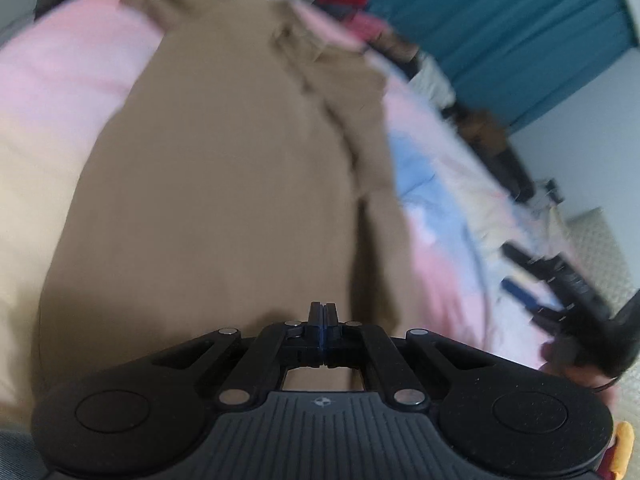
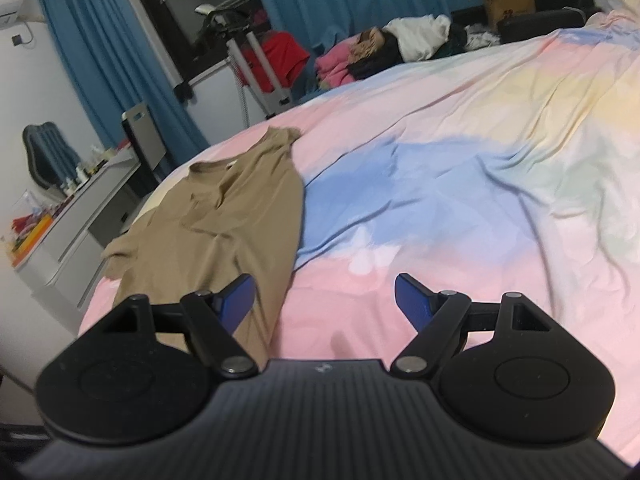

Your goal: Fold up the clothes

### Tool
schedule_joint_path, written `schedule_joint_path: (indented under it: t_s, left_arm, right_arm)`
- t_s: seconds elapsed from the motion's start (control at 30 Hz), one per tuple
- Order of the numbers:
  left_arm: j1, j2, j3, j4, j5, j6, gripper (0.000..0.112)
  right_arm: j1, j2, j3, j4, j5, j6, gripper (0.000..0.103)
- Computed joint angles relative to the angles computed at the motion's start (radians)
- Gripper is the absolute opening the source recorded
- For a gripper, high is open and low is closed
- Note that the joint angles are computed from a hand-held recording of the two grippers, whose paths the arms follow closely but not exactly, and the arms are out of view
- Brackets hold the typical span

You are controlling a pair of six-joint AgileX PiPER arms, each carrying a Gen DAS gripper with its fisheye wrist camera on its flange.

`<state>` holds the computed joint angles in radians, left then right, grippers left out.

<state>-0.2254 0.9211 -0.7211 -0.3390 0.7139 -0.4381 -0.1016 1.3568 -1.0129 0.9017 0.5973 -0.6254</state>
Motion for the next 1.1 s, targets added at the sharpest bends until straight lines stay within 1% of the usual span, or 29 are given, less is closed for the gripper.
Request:
schedule_joint_path:
  t_s: [0.07,0.17,0.2,0.23,0.27,0.33,0.37,0.43,0.47,0.5,0.57,0.6,0.63,0.7,0.77,0.87,0.97,1.0,1.07,1.1]
  left_arm:
    - [-0.005,0.028,-0.001,-0.001,-0.001,0.002,0.0]
    - [-0.027,0.048,-0.02,-0.016,-0.048,0.025,0.001]
    - [-0.028,0.059,-0.035,-0.013,-0.061,0.017,0.006]
    - [-0.03,0.071,-0.049,-0.008,-0.073,0.007,0.015]
    - [-0.032,0.082,-0.064,-0.003,-0.086,-0.003,0.019]
    - [-0.018,0.122,-0.108,-0.015,-0.112,0.008,0.033]
    - [-0.007,0.143,-0.132,-0.028,-0.124,0.021,0.036]
    - [0.039,0.214,-0.189,-0.107,-0.146,0.084,0.052]
    - [0.064,0.261,-0.224,-0.156,-0.156,0.12,0.056]
    - [0.085,0.306,-0.261,-0.201,-0.165,0.151,0.06]
    - [0.121,0.417,-0.347,-0.286,-0.172,0.2,0.064]
    - [0.126,0.474,-0.398,-0.292,-0.166,0.203,0.067]
    - [0.12,0.543,-0.46,-0.269,-0.165,0.187,0.067]
    - [0.096,0.655,-0.566,-0.15,-0.171,0.101,0.067]
    - [0.07,0.755,-0.666,-0.021,-0.166,0.006,0.065]
    - [0.037,0.881,-0.785,0.096,-0.17,-0.087,0.062]
    - [0.009,0.991,-0.908,0.19,-0.148,-0.122,0.052]
    - [0.0,1.027,-0.954,0.221,-0.133,-0.123,0.048]
    - [-0.014,1.102,-1.052,0.283,-0.08,-0.102,0.045]
    - [-0.022,1.135,-1.099,0.333,-0.047,-0.113,0.027]
  right_arm:
    - [0.016,-0.001,0.004,-0.016,0.001,0.006,0.079]
    - [0.043,-0.004,0.004,-0.07,0.001,0.059,0.079]
    - [0.051,-0.007,0.007,-0.076,0.003,0.061,0.079]
    - [0.059,-0.01,0.009,-0.081,0.005,0.062,0.079]
    - [0.067,-0.012,0.011,-0.08,0.004,0.053,0.079]
    - [0.082,-0.011,0.013,-0.069,0.011,0.022,0.079]
    - [0.088,-0.008,0.013,-0.059,0.02,-0.001,0.079]
    - [0.087,0.012,0.002,0.002,0.083,-0.079,0.078]
    - [0.081,0.021,-0.004,0.037,0.124,-0.114,0.078]
    - [0.085,0.025,-0.005,0.055,0.147,-0.136,0.078]
    - [0.092,0.034,-0.009,0.088,0.192,-0.179,0.078]
    - [0.096,0.038,-0.011,0.096,0.209,-0.201,0.074]
    - [0.103,0.043,-0.013,0.104,0.225,-0.226,0.074]
    - [0.114,0.052,-0.015,0.114,0.242,-0.259,0.073]
    - [0.123,0.068,-0.015,0.126,0.248,-0.28,0.073]
    - [0.128,0.105,-0.031,0.129,0.238,-0.266,0.073]
    - [0.118,0.154,-0.057,0.119,0.207,-0.211,0.073]
    - [0.116,0.168,-0.067,0.109,0.192,-0.188,0.073]
    - [0.122,0.182,-0.076,0.083,0.151,-0.158,0.073]
    - [0.13,0.183,-0.076,0.068,0.125,-0.15,0.073]
